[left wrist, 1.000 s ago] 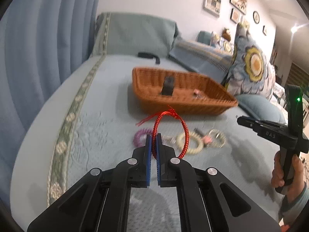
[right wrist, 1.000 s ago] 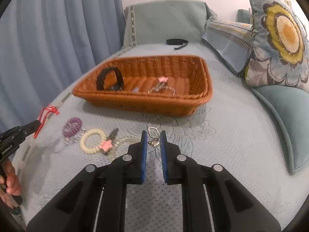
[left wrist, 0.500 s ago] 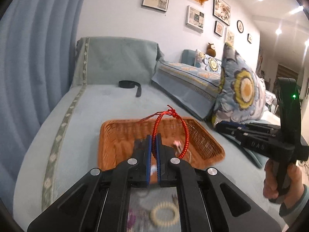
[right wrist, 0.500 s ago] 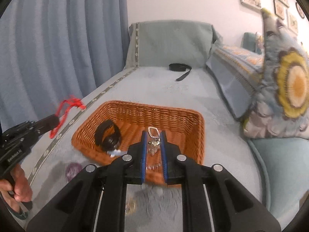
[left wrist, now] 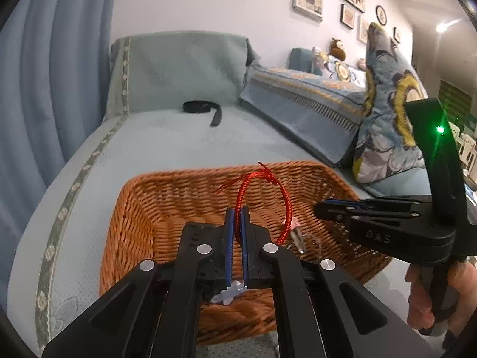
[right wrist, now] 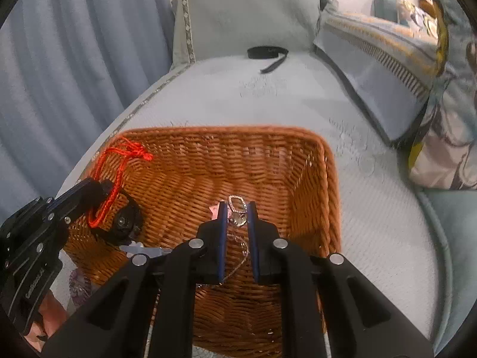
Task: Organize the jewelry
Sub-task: 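Carry the red string bracelet into the basket and open the left tool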
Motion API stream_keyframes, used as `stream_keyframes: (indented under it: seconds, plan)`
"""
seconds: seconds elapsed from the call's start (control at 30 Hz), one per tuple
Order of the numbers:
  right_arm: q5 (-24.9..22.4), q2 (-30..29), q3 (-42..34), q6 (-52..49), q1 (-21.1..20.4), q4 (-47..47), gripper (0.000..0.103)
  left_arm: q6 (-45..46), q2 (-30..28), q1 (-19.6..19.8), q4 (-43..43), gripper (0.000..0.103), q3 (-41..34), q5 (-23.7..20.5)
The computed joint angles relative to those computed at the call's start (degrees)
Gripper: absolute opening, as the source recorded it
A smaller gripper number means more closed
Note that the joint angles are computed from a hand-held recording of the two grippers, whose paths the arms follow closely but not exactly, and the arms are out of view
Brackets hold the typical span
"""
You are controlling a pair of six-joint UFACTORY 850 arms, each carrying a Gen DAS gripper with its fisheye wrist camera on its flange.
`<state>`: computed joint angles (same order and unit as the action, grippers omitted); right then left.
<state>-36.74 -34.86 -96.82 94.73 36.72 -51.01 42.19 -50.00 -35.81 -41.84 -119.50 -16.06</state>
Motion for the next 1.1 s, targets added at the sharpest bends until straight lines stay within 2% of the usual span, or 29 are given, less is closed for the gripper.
stream_keyframes:
  seconds: [0.23,0.3,0.37,0.43,0.5,0.63,0.8,0.9,1.0,1.1]
  plan:
    - [1.2,-0.4,-0.4,-1.6,-0.1,2.0,0.013,-1.8,-1.9,0.7,0.5,0.003,-1.9,-2.9]
    - [1.0,-0.3,-0.2,-0.9,0.1,1.5,0.023,0.7,-1.4,0.8,-1.7,0.004,-1.1,-2.9]
    - [0.3,-0.1,0.2,1.0,0.5,-0.5,0.049,4.3,-0.8,1.0,-5.3,0.013,-0.2,-3.6]
    - [-0.4,0.2,0.6,2.0,1.0,-2.1,0.05,6.4,0.2,1.0,-7.3,0.014,1.3,-2.5]
    - [-1.2,0.5,1.0,3.1,1.7,-3.6,0.05,11.0,1.5,1.4,-12.5,0.015,3.0,-3.1]
    - [-2.5,2.7,3.7,7.7,3.6,-8.2,0.049,26.4,6.7,2.2,-28.4,0.034,10.2,-1.8]
    - [-2.8,6.1,7.5,13.0,6.1,-12.3,0.05,43.3,13.9,3.4,-45.0,0.043,19.2,-1.7]
    - [-4.1,7.4,8.5,15.2,8.0,-14.6,0.05,57.2,19.4,4.3,-60.3,0.06,26.2,-1.5]
    - [-6.1,8.1,9.5,17.2,10.5,-16.7,0.05,65.4,23.9,5.4,-69.2,0.061,32.1,-2.9]
    - [-8.9,7.7,9.9,18.8,13.2,-18.2,0.05,70.0,26.9,6.3,-73.9,0.061,36.6,-3.2]
